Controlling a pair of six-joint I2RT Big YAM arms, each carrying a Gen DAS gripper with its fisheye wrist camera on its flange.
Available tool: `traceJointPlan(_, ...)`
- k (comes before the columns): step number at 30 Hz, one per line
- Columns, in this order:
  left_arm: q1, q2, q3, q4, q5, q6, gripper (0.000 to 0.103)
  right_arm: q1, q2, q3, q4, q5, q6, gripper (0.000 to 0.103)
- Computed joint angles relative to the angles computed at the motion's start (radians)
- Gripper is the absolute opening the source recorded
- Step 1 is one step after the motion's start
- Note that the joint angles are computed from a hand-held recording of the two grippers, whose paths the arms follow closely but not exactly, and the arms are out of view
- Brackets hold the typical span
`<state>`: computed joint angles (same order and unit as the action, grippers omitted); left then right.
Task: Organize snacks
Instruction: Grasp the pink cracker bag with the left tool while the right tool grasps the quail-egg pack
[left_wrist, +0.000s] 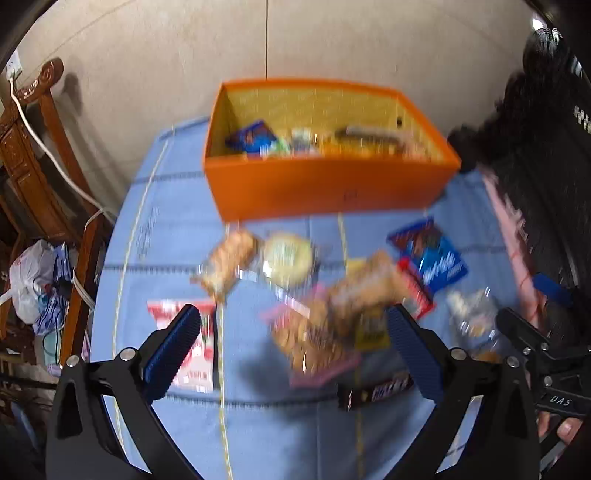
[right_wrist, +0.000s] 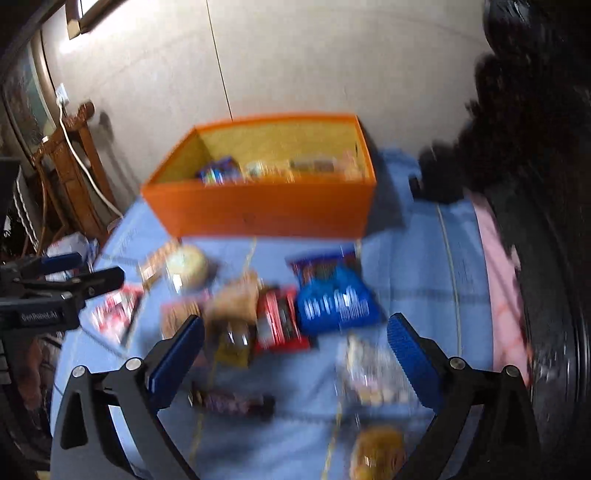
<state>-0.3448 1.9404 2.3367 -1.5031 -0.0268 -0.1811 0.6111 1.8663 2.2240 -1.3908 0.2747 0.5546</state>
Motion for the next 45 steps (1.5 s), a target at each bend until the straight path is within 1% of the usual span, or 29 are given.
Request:
traceJointPlan(3, -0.007, -0.039, -0.109, 0.015, 0.001, -0.008, 0.099, 0.007, -0.077, -0.141, 0.035, -0.018, 0.043, 0.1)
traceJointPlan(5, -0.016, -0.052, -0.163, 0.023, -0.024, -0.012, 0.099, 0.009, -0.11, -0.201, 0.044, -0.03, 0.059, 0.1)
traceJointPlan(6, -0.02, -0.051, -0.178, 0.019, -0.03, -0.017, 0.099, 0.009, -0.132, -0.238, 0.053, -0.042, 0.071, 0.1)
traceJointPlan(7, -0.021, -0.05, -0.196, 0.018, -0.021, -0.025, 0.099, 0.007, -0.141, -0.254, 0.058, -0.048, 0.077, 0.1)
traceJointPlan(11, -0.023, -0.009, -0.184, -0.009, 0.007, -0.063, 0.099, 0.003, -0.181, -0.323, 0.084, -0.074, 0.112, 0.1)
traceJointPlan(14, -0.027, 0.036, -0.14, -0.042, 0.013, -0.092, 0.099, 0.001, -0.181, -0.329, 0.088, -0.086, 0.109, 0.1)
traceJointPlan(16, -0.027, 0.073, -0.096, -0.064, 0.041, -0.11, 0.099, -0.001, -0.176, -0.324, 0.09, -0.089, 0.103, 0.1)
traceJointPlan(19, -0.023, 0.121, -0.044, -0.093, 0.056, -0.128, 0.099, -0.009, -0.164, -0.309, 0.089, -0.094, 0.095, 0.1)
traceJointPlan(20, -0.02, 0.133, -0.033, -0.102, 0.07, -0.135, 0.096, -0.012, -0.161, -0.304, 0.089, -0.096, 0.092, 0.1)
traceJointPlan(21, -0.017, 0.147, -0.02, -0.113, 0.088, -0.142, 0.08, -0.017, -0.156, -0.297, 0.088, -0.099, 0.089, 0.1)
traceJointPlan(22, -0.012, 0.158, -0.012, -0.123, 0.121, -0.146, 0.065, -0.022, -0.151, -0.291, 0.087, -0.102, 0.087, 0.1)
traceJointPlan(23, -0.004, 0.169, -0.005, -0.128, 0.167, -0.156, 0.065, -0.026, -0.146, -0.285, 0.087, -0.107, 0.087, 0.1)
traceJointPlan(26, -0.001, 0.189, 0.021, -0.131, 0.179, -0.163, 0.065, -0.039, -0.131, -0.262, 0.092, -0.128, 0.088, 0.1)
traceJointPlan(27, 0.0, 0.198, 0.032, -0.135, 0.185, -0.165, 0.067, -0.04, -0.122, -0.249, 0.09, -0.13, 0.084, 0.1)
traceJointPlan(29, 0.01, 0.218, 0.051, -0.145, 0.205, -0.191, 0.077, -0.04, -0.106, -0.227, 0.086, -0.139, 0.071, 0.1)
traceJointPlan(30, 0.014, 0.216, 0.042, -0.126, 0.219, -0.206, 0.079, -0.038, -0.099, -0.218, 0.083, -0.141, 0.065, 0.1)
traceJointPlan(33, 0.006, 0.249, 0.098, -0.163, 0.19, -0.199, 0.08, -0.035, -0.087, -0.199, 0.072, -0.147, 0.047, 0.1)
traceJointPlan(34, 0.002, 0.254, 0.106, -0.165, 0.177, -0.198, 0.079, -0.035, -0.087, -0.2, 0.07, -0.146, 0.043, 0.1)
traceJointPlan(35, -0.001, 0.253, 0.106, -0.16, 0.16, -0.198, 0.075, -0.034, -0.086, -0.199, 0.066, -0.143, 0.042, 0.1)
traceJointPlan(36, -0.006, 0.245, 0.095, -0.139, 0.141, -0.188, 0.063, -0.035, -0.088, -0.202, 0.064, -0.142, 0.043, 0.1)
traceJointPlan(37, -0.011, 0.248, 0.104, -0.136, 0.127, -0.181, 0.055, -0.037, -0.094, -0.209, 0.066, -0.142, 0.047, 0.1)
traceJointPlan(38, -0.013, 0.251, 0.115, -0.145, 0.11, -0.161, 0.051, -0.037, -0.098, -0.215, 0.068, -0.141, 0.051, 0.1)
traceJointPlan(40, -0.017, 0.236, 0.103, -0.139, 0.083, -0.148, 0.041, -0.041, -0.111, -0.228, 0.064, -0.124, 0.056, 0.1)
traceJointPlan(41, -0.018, 0.226, 0.094, -0.138, 0.061, -0.14, 0.041, -0.043, -0.116, -0.236, 0.064, -0.116, 0.057, 0.1)
traceJointPlan(43, -0.024, 0.179, 0.033, -0.107, -0.006, -0.116, 0.04, -0.053, -0.133, -0.259, 0.058, -0.099, 0.07, 0.1)
traceJointPlan(45, -0.023, 0.126, -0.042, -0.069, -0.021, -0.097, 0.04, -0.063, -0.146, -0.284, 0.045, -0.083, 0.094, 0.1)
